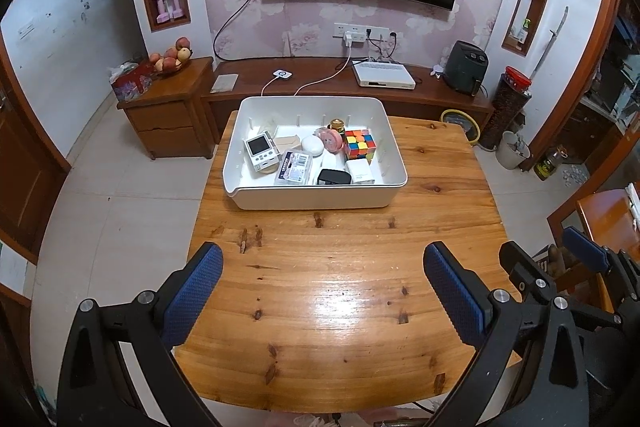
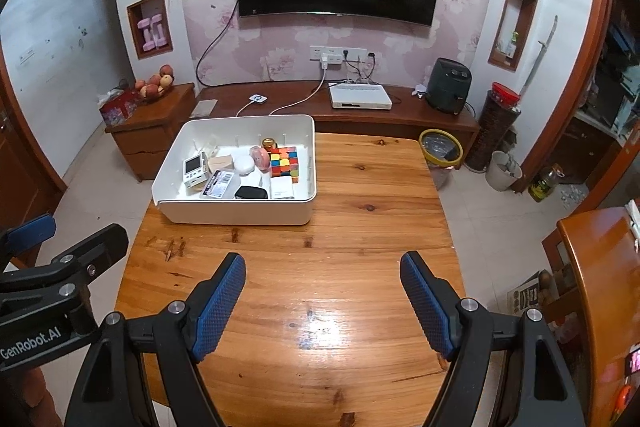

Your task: Organize rigid objects

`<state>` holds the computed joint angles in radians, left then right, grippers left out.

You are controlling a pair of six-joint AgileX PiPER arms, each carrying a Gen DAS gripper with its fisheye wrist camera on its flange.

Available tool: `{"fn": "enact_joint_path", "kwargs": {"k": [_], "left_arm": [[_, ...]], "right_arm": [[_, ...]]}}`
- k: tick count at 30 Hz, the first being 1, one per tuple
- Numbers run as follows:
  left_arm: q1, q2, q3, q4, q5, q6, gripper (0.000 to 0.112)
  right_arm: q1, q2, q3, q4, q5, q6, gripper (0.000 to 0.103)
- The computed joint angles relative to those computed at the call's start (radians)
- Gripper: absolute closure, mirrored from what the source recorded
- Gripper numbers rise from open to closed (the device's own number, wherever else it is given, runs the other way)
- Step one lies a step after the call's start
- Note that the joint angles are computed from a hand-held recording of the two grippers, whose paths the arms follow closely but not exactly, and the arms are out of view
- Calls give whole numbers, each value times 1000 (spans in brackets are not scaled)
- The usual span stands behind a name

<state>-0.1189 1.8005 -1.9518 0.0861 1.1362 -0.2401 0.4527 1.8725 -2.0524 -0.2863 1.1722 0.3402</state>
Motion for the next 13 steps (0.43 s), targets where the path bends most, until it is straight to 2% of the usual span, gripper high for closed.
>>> {"fn": "enact_joint_path", "kwargs": {"k": [13], "left_arm": [[-11,24,-44,4,38,28,12]], "right_arm": [[-27,25,-37,18,12,16,23]]}}
